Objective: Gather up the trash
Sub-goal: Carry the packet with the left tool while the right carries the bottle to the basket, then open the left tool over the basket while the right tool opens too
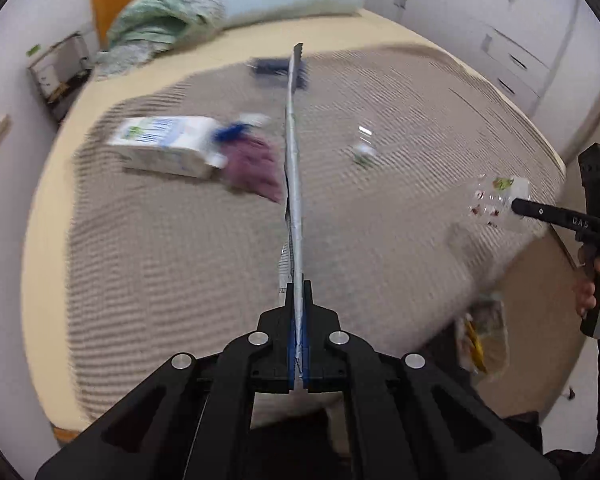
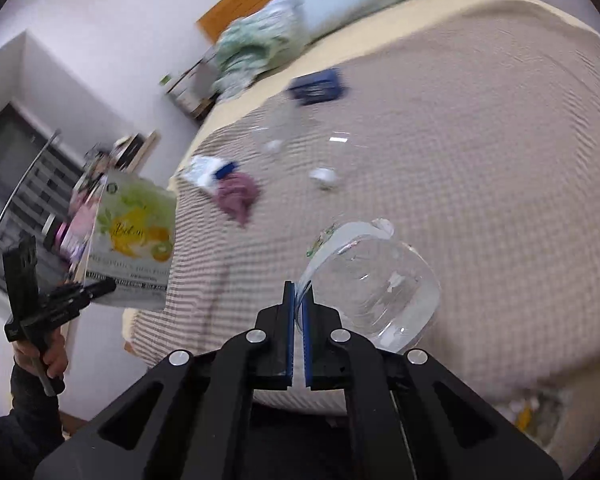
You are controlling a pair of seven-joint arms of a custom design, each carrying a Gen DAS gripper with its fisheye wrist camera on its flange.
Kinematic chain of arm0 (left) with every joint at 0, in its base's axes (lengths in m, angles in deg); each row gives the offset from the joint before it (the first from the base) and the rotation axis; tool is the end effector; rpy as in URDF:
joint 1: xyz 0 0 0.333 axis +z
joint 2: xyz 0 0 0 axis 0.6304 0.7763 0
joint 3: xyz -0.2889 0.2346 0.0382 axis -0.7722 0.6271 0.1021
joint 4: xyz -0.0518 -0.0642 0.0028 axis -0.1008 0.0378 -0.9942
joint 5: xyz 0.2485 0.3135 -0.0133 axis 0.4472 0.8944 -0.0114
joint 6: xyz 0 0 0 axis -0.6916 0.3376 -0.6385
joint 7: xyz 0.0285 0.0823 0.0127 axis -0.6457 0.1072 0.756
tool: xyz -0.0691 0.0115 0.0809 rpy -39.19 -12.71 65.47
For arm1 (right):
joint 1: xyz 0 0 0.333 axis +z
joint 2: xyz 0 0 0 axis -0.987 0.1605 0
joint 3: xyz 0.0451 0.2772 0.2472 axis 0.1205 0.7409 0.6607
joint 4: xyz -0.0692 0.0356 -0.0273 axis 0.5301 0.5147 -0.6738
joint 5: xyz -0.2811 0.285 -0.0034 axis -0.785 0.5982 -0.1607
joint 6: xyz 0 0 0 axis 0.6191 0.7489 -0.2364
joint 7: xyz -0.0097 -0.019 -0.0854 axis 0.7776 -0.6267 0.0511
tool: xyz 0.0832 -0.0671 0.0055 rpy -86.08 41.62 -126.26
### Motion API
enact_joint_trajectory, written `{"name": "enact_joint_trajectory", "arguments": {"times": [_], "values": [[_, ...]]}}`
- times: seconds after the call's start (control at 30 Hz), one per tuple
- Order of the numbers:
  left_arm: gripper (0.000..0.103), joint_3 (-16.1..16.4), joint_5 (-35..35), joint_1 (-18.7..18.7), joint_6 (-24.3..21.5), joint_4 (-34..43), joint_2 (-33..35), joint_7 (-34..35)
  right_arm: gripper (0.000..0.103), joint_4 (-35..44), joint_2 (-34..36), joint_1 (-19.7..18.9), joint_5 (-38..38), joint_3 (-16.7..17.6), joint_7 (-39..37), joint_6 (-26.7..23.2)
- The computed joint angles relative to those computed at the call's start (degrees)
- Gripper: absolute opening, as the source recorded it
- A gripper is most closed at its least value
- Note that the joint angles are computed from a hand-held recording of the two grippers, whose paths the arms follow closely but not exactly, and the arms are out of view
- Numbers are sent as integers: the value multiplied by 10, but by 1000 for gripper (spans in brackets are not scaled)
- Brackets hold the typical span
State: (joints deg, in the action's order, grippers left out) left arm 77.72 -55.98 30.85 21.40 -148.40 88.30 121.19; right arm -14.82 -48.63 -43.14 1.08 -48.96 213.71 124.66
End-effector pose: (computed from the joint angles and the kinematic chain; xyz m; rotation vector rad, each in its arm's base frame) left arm 0.5555 -0.1990 0.8242 -1.1496 2.6549 -0.6703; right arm 0.3808 0.4790 0.7623 -1.2320 1.9586 -0.1480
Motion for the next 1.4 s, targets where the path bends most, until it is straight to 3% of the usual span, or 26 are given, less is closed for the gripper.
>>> {"name": "enact_joint_trajectory", "arguments": {"times": [0.1, 0.23, 0.37, 0.47, 0.57, 0.67, 0.77, 0.83, 0.87, 0.9, 1.0, 1.2, 1.33, 1.4], "values": [[0, -14, -13, -17, 3, -57, -40, 1, 4, -108, -94, -2, -26, 20, 82, -18], [0, -34, -34, -48, 0, -128, -98, 14, 4, -220, -214, -21, -48, 84, 209, -70], [0, -52, -44, -79, -6, -183, -134, 25, 4, -314, -294, -16, 5, 144, 321, -115], [0, -70, -39, -101, -12, -209, -140, 11, 4, -395, -326, 10, 71, 164, 401, -92], [0, -85, -33, -124, -25, -217, -136, 0, 4, -477, -332, 29, 114, 173, 478, -19], [0, -96, -21, -143, -33, -219, -125, -5, 4, -546, -312, 48, 142, 151, 505, 61], [0, -105, -12, -160, -44, -224, -113, -15, 4, -590, -288, 51, 142, 111, 474, 114], [0, -110, -9, -172, -48, -227, -104, -26, 25, -625, -276, 45, 145, 84, 453, 159], [0, -114, -9, -179, -53, -225, -96, -32, 55, -645, -273, 46, 154, 70, 442, 178], [0, -116, -9, -185, -55, -225, -90, -37, 65, -650, -269, 48, 165, 64, 435, 178], [0, -122, -32, -205, -78, -223, -54, -66, 65, -676, -284, 24, 153, 77, 449, 212], [0, -127, -30, -254, -114, -211, 53, -173, 65, -652, -366, 32, 138, 153, 548, 79], [0, -125, 14, -301, -93, -198, 116, -243, 65, -607, -379, 70, 158, 204, 627, -16], [0, -124, 44, -321, -63, -209, 133, -247, 67, -590, -368, 80, 157, 219, 662, -29]]}}
